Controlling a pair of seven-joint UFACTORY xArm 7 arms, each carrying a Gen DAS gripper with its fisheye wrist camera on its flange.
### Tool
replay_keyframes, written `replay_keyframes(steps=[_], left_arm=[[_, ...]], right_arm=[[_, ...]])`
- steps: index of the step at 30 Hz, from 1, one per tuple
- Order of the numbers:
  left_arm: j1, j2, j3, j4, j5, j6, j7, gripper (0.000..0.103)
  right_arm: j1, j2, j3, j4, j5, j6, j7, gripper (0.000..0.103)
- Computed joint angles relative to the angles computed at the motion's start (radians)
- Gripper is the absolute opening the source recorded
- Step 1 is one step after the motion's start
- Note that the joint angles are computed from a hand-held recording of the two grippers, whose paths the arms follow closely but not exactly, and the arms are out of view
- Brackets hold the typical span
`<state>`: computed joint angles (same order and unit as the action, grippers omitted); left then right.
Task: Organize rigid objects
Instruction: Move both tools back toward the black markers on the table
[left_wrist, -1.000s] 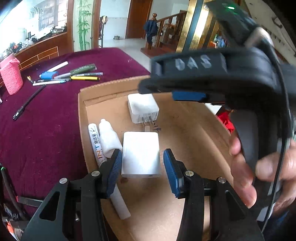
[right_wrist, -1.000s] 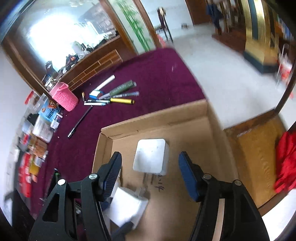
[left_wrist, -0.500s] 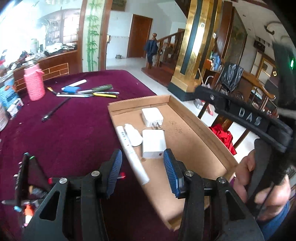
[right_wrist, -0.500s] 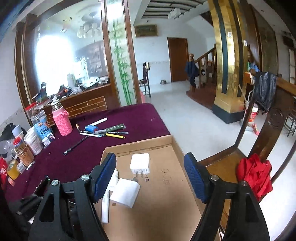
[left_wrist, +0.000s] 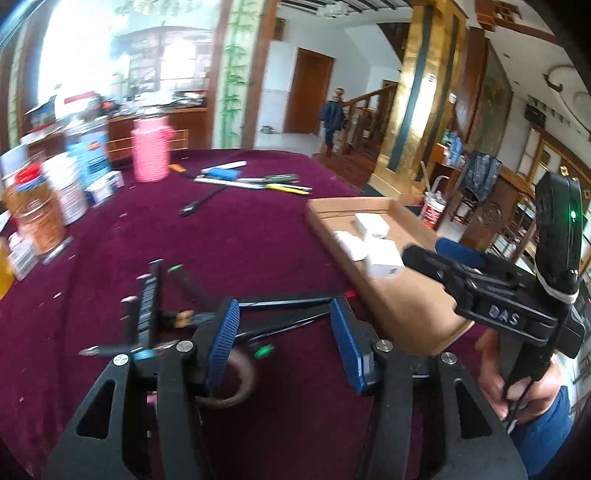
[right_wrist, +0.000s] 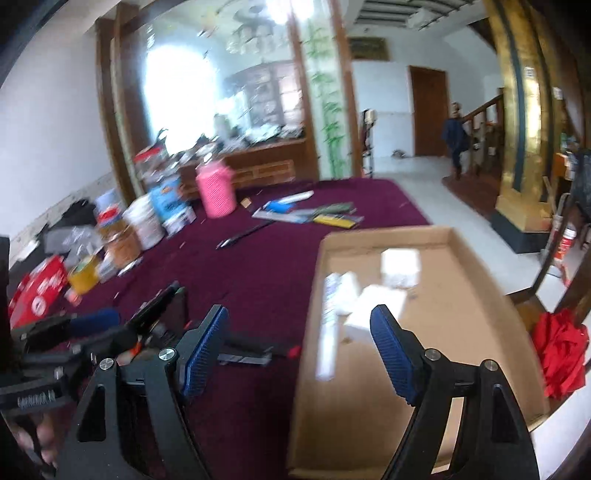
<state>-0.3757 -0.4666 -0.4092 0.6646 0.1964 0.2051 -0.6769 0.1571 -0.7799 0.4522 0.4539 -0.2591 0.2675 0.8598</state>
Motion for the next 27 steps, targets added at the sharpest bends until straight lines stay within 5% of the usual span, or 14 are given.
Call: replay_keyframes(steps=[9, 15, 18, 21, 27], left_arm=[[0.129, -0.168, 0.067, -0.21, -0.04, -0.048, -0.069, 0.05], [0.15, -0.142, 0.075, -0.222, -0.059, -0.073, -0.076, 0.05], [0.151, -0.137, 0.074, -0.219, -0.054, -0.058, -0.067, 0.05], [0.133, -0.137, 0.103, -0.23, -0.075, -0.056, -0.061, 0.05], [0.141, -0.135, 0.108, -0.233, -0.088, -0.045, -0.062, 0.05]], right_arm=[[0.182, 0.185, -0.115, 0.06, 0.082, -0.001, -0.164, 0.073], [0.433, 0.362, -0.351, 0.175, 0.341, 0.033, -0.444, 0.073], [0.408, 0.45, -0.335, 0.238, 0.399, 0.042, -0.488, 0.073], [0.464, 0.553, -0.401, 0.316, 0.577, 0.057, -0.63, 0.072], [0.405, 0.624, -0.355, 0.366, 0.689, 0.135, -0.666, 0.072]])
